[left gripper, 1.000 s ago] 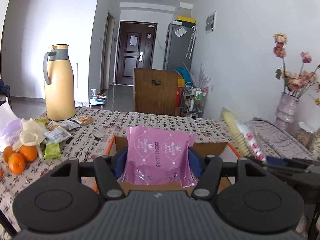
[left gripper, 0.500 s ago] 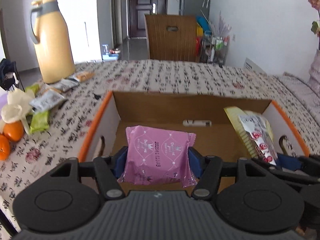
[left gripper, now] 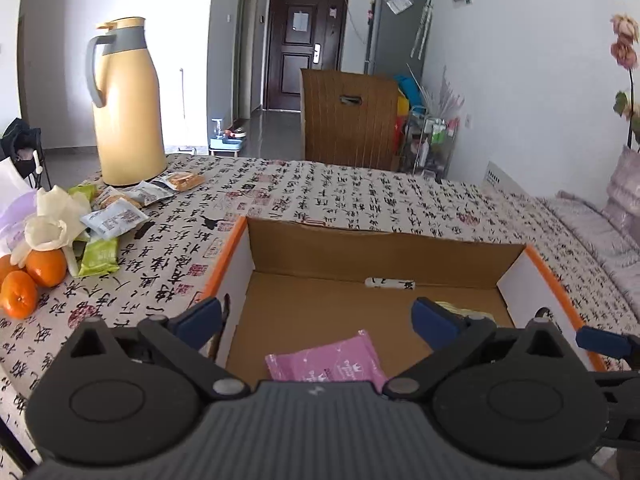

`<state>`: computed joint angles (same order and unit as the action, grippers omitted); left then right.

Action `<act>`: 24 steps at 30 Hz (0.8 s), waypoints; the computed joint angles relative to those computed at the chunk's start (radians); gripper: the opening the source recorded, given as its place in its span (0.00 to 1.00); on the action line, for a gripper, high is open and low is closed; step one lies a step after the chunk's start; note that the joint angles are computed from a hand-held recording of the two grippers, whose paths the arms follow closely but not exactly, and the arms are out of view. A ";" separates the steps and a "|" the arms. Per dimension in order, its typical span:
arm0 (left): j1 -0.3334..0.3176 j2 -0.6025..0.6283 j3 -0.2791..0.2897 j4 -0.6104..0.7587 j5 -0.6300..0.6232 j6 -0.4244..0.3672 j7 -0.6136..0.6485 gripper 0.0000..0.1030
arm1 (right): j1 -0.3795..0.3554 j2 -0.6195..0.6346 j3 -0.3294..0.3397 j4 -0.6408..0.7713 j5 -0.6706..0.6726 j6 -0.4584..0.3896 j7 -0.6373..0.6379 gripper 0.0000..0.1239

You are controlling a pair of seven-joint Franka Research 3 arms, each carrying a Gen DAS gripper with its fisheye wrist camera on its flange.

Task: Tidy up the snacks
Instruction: 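Carry both packets into the cardboard box and open both grippers, then grasp the white sachet with the right gripper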

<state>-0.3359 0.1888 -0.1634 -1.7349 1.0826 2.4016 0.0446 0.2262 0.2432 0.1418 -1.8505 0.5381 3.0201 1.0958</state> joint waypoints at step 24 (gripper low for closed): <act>0.009 -0.343 -0.170 -0.369 0.208 -0.090 -0.344 1.00 | 0.080 -0.431 -0.072 -0.352 1.086 0.068 -1.035 0.83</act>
<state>-0.3267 -0.1537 -0.3332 -2.1036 1.2902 2.3117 -0.2991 0.3059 -0.1873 0.0698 -2.2028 1.6237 3.0881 0.0608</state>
